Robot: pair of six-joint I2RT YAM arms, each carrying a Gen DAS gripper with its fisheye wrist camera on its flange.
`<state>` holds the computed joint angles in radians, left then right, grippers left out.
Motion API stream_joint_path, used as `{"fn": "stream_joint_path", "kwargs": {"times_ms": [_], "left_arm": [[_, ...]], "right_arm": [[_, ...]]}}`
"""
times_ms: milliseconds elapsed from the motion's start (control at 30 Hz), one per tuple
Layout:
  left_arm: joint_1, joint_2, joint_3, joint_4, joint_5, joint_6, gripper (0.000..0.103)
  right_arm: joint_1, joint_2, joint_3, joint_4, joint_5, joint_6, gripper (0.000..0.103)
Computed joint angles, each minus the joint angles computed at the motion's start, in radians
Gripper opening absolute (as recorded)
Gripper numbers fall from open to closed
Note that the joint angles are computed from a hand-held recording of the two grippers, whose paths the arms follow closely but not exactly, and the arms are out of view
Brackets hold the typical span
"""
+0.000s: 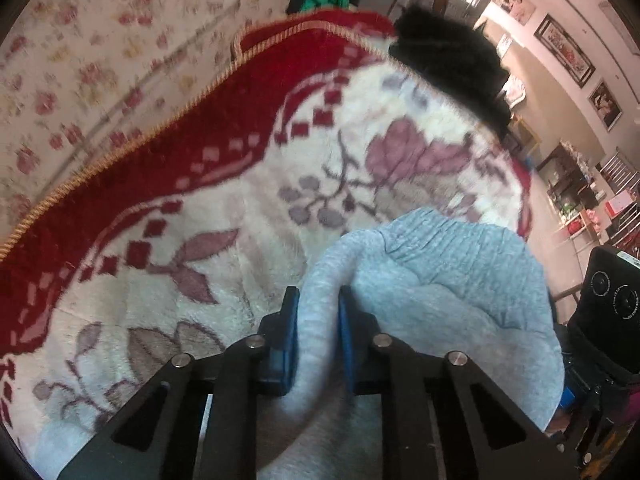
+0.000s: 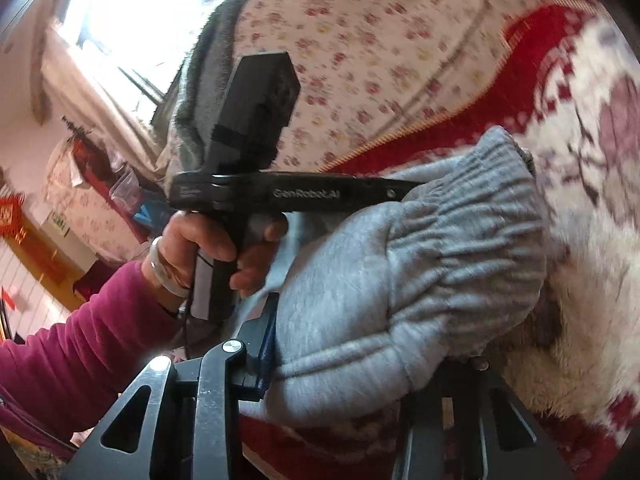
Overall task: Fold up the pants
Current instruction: 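Grasp the ribbed cuffs with the left gripper and lift them over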
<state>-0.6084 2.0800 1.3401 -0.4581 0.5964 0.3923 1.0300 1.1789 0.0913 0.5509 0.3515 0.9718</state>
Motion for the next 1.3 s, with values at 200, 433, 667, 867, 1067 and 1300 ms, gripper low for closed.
{"fn": "stream_joint_path", "kwargs": {"times_ms": [200,433,667,867,1067,1300], "left_arm": [[0.099,-0.182,-0.091,0.010,0.074,-0.006,0.014],[0.375,-0.427,-0.198,-0.040,0.218,0.026,0.009],[0.811,-0.506,-0.184,-0.251,0.393,0.231,0.007],[1.176,-0.299,-0.141,-0.328,0.358,0.390,0.001],[1.376,-0.044,-0.101,-0.237,0.246,0.394,0.001],[1.466,-0.079,-0.163,-0.183,0.246,0.412,0.025]], "right_arm": [[0.041,-0.052,0.206,-0.236,0.042,-0.136,0.035],[0.069,0.148,0.555,-0.358,0.010,-0.327,0.031],[0.122,0.492,1.030,-0.495,-0.048,-0.526,0.031],[0.151,0.901,1.534,-0.694,-0.144,-0.626,0.031],[0.170,1.343,2.107,-0.980,-0.207,-0.656,0.035],[0.180,1.357,2.049,-0.856,-0.323,-0.621,0.091]]}}
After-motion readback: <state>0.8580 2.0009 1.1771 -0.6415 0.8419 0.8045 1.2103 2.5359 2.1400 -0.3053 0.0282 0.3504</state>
